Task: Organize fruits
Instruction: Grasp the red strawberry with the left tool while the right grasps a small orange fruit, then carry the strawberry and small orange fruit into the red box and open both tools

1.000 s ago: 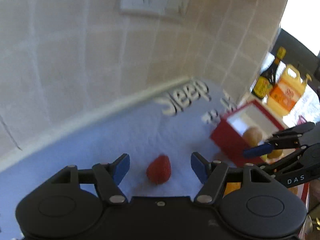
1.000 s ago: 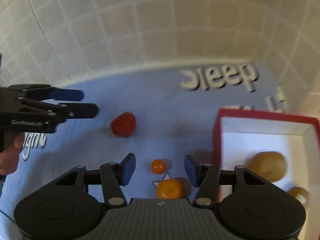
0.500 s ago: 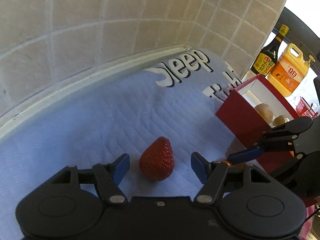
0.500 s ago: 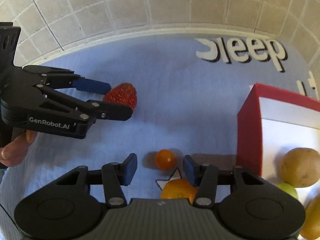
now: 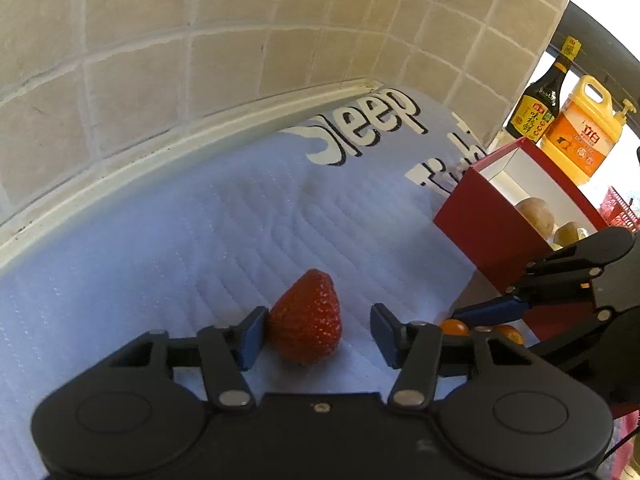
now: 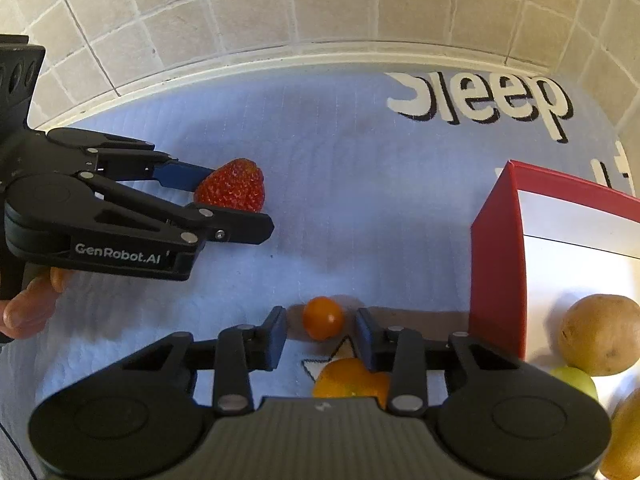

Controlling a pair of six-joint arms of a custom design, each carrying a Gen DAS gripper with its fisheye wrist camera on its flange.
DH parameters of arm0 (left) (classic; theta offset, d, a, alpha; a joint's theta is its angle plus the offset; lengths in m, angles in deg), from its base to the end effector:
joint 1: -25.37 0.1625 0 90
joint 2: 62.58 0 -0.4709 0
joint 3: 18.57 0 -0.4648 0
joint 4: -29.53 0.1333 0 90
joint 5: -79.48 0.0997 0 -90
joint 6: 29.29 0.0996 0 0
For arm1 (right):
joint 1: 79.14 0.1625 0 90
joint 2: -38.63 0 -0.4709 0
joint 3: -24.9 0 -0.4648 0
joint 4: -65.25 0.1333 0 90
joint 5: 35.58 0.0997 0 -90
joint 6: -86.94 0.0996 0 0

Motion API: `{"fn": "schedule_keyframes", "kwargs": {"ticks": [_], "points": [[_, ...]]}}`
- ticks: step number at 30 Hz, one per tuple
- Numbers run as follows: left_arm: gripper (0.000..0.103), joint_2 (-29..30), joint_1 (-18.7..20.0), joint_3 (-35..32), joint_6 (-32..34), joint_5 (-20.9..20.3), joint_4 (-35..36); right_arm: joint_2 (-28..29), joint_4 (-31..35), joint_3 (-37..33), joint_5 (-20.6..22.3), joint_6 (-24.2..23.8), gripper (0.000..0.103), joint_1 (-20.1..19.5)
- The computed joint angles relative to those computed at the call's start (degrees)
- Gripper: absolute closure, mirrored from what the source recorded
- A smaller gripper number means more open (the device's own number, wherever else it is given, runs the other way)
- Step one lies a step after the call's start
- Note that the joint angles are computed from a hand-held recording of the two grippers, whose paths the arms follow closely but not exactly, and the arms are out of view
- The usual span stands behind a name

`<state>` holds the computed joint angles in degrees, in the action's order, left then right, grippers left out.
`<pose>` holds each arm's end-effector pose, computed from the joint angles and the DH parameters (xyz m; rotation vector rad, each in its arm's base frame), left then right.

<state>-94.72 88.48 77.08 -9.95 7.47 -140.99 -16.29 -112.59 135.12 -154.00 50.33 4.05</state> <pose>-0.1834 -0.7245 -0.0644 1.0437 2.6150 -0.4493 0.0063 -0.6719 0.1455 0.4544 -2.4108 0.4342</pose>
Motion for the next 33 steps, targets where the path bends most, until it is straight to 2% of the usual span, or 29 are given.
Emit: {"fn": "schedule_keyframes", "kwargs": {"ticks": [1,2,3,6,10,16,18,22,25,30,33], "points": [[0.046,0.1,-0.16,0.09,0.06,0.67,-0.42,0.07,-0.54,-0.03,-0.16,-0.39,0.077,-0.03],[0.054,0.15,-0.25,0.16,0.21,1.09,-0.73,0.13,-1.17,0.12,-0.31,-0.35,0.08,-0.04],[0.058,0.18,-0.37,0.25,0.43,1.59,-1.11,0.05,-1.47,0.26,0.01,-0.02,0.08,-0.2],[0.058,-0.44,-0.54,0.6,-0.01,1.83,-0.69,-0.62,-1.2,0.5,1.27,1.72,0.08,-0.44],[0.058,-2.08,-1.74,2.92,0.16,2.23,-4.08,-2.73,-2.48,2.14,3.38,1.75,0.08,0.02],[0.058,-4.87,-5.86,4.5,1.31,2.02,-7.34,-9.43,-8.98,6.46,6.76,0.35,0.08,1.38],[0.058,-5.29,-7.83,4.42,3.03,0.79,-9.67,-12.33,-11.94,7.56,7.18,-0.47,0.08,1.83],[0.058,-5.08,-11.29,2.67,4.51,-5.28,-12.66,-17.16,-18.55,8.11,7.53,-1.4,0.08,2.38],[0.058,-3.5,-13.45,0.08,5.28,-9.06,-11.6,-20.79,-22.0,8.43,7.92,-1.66,0.08,1.55],[0.058,2.59,-15.53,-6.43,5.18,-10.44,-6.06,-24.29,-22.06,9.73,9.54,1.68,0.08,-2.38],[0.058,7.87,-15.51,-11.9,3.2,-11.27,-1.22,-24.99,-19.6,10.53,11.64,5.08,0.08,-6.08]]}}
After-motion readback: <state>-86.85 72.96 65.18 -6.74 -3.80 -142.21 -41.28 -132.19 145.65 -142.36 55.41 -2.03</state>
